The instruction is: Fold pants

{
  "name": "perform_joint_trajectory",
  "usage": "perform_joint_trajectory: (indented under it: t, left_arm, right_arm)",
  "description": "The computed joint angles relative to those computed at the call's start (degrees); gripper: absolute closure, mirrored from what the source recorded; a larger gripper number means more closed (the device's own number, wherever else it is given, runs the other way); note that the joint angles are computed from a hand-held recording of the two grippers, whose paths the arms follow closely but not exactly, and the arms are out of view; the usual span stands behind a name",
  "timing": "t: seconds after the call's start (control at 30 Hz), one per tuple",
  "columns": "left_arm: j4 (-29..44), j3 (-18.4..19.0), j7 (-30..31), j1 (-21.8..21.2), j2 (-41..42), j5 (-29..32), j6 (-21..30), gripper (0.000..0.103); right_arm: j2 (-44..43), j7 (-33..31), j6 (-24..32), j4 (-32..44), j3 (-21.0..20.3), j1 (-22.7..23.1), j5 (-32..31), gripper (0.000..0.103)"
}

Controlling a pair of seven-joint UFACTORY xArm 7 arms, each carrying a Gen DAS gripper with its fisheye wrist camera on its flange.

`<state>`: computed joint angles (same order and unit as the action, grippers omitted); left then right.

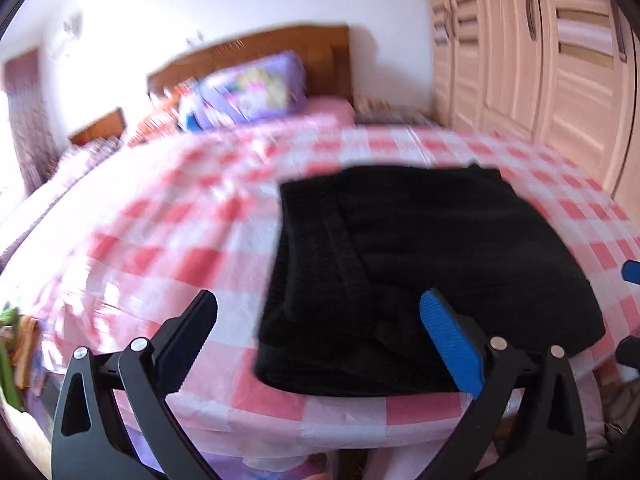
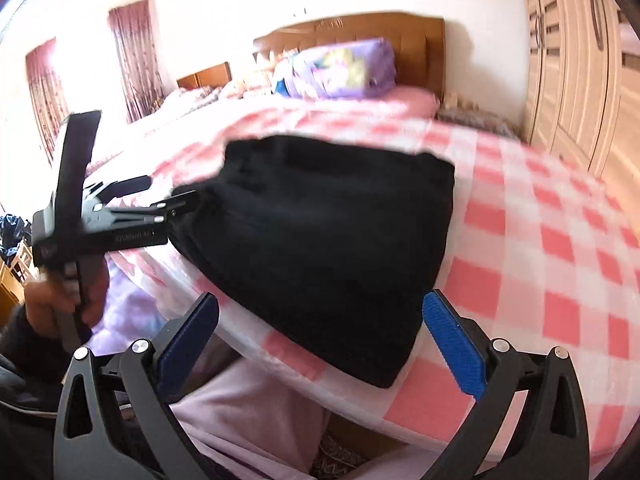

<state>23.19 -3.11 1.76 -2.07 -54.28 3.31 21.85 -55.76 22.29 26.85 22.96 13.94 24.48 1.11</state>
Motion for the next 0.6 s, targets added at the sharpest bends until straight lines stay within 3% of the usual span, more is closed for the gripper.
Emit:
perform_joint_trajectory:
  t: [0.07,0.17,0.27,0.43,0.6]
  left_arm:
    - [-1.68,-2.16,-1.48,1.73,-5.48,1.03,0.16,0.001]
    - [-2.35,-5.82,-6.01,4.76,-11.25,2.1,4.66,0.001]
    - [-3.94,-5.26,-7.32,2.64,-14.81,2.06,7.5,0.001]
    - [-5.21,-5.02,-8.34,-1.45,-15.08,1.21,13.35,0.001]
    - [-5.92,-5.8,-9.82,-2.93,-15.37,1.4,13.8,0.001]
  right_arm:
    - [-0.85,1.64,0.49,0.5,0.83,-0.54,0.3,0.004]
    - [0.49,5.95,4.5,2.06,3.6,-3.6,-0.26,0.004]
    - [2.59,11.04,6.96,2.73,5.61,-5.71,-0.98,0.004]
    - [3.39,16.05,8.47,1.81,4.72,-4.85,-0.83,0.004]
    - [4.3,18.02,9.22,1.85,4.79,-3.79,-2.08,0.004]
